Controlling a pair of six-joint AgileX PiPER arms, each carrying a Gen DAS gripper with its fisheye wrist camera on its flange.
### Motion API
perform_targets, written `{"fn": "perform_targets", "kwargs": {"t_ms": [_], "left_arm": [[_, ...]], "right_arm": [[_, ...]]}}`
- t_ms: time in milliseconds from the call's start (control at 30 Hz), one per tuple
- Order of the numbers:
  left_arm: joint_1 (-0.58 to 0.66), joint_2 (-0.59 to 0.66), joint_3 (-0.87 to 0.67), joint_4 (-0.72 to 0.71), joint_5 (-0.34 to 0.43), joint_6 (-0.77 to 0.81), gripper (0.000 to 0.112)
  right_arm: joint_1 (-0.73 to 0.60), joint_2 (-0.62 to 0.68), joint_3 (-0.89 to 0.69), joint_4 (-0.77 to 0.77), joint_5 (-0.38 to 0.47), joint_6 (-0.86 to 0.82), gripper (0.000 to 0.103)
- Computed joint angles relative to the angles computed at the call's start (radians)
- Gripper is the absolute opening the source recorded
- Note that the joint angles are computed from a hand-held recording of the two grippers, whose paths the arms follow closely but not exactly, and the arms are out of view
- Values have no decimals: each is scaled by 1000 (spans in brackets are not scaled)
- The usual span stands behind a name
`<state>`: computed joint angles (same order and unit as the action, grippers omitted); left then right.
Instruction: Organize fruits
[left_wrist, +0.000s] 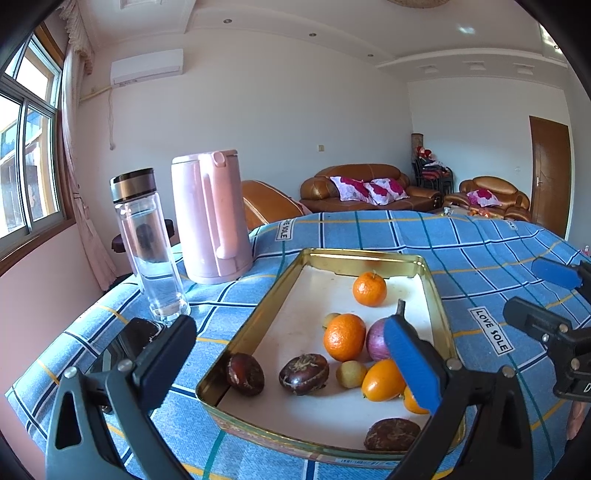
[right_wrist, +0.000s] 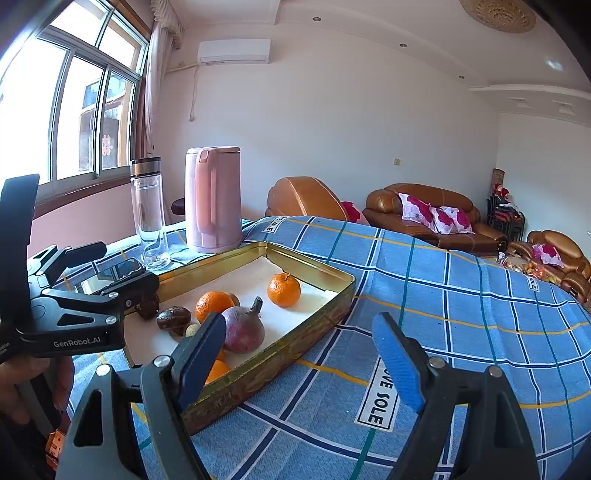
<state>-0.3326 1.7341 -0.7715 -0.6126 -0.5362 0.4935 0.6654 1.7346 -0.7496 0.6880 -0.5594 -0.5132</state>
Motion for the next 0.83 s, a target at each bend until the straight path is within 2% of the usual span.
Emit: {"fn": "perform_targets", "kwargs": {"t_ms": [300,833], "left_arm": [[-7,-23,9,74,13,-62,103],[-50,-12,-4,20,-3,-3,103]], "right_arm": [[16,-32,29,59,-43,-67,83],[-29,-53,71,-7,-43,-2,83]]}}
